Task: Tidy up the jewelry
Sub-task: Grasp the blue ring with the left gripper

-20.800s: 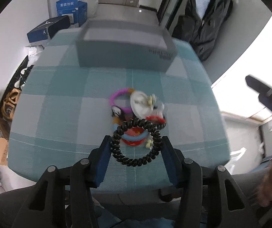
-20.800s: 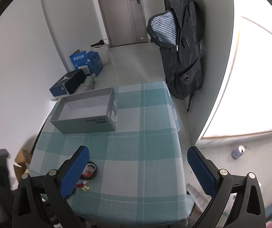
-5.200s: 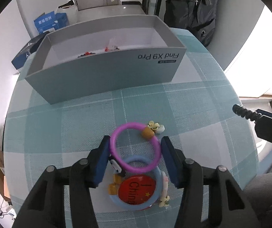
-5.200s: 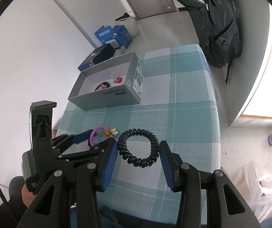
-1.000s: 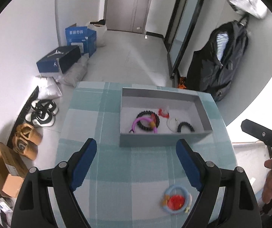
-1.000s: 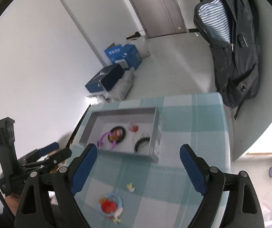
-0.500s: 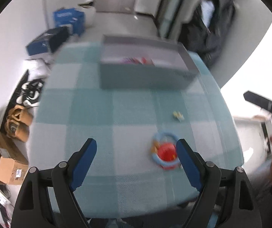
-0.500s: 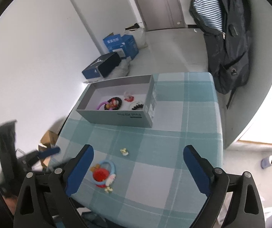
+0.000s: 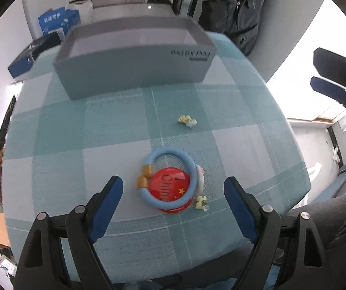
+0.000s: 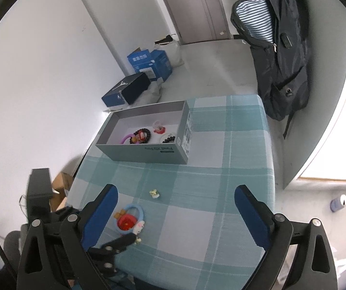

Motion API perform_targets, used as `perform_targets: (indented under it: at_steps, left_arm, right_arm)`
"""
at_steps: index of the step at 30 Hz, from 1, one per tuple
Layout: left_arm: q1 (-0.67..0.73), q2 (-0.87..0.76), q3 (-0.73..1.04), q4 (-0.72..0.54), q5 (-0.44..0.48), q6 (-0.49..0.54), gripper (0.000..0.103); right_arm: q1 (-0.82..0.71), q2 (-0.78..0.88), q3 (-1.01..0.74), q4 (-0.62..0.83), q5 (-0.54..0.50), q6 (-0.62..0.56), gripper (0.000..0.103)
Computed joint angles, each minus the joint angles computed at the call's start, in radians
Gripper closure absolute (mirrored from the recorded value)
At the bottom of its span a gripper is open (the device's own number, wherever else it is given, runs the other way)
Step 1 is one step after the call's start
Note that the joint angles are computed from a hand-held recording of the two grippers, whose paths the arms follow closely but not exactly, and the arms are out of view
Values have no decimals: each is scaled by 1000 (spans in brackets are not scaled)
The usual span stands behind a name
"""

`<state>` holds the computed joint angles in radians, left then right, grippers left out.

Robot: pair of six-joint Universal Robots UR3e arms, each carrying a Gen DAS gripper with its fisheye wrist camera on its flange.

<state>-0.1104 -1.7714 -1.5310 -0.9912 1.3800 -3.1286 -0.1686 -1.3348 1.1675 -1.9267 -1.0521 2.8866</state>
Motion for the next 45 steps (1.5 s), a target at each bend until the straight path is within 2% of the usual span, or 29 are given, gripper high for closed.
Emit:
perform_targets:
  at_steps: [4,9,10,12,14,24,32,38,45]
  left_arm:
    - [-17,-27,22,-6,34,-22,21]
    - [5,-26,21,-26,-18,-15,22]
    - [3,-23,16,-18,-13,-15,24]
    - [3,-24,18,-13,-10,-14,40]
    - [4,-25,23,-18,-14,-10,49]
    - [48,-4,20,-39,-73,-14,49]
    - [191,127,-57,-53,-215,1,49]
    - [285,199,-93,-52,-270,-15,49]
    - [318,231,-108,-9,-304,-34,49]
  right_arm:
    - [1,2,-4,4,-14,2,5]
    - [-8,-1,-1,7,-17,2,5]
    - [-8,-1,0,5,-18,3,5]
    - [-7,-1,-2,9,-23,8,5]
    - [-4,-3,1,5,-23,7,5]
    - [23,28,-25,19,-65,10,5]
    - [52,50,-25,42,-90,1,5]
    - [103,20,57,52,-95,-65,7]
    - [185,2,131,52,-115,-173,22]
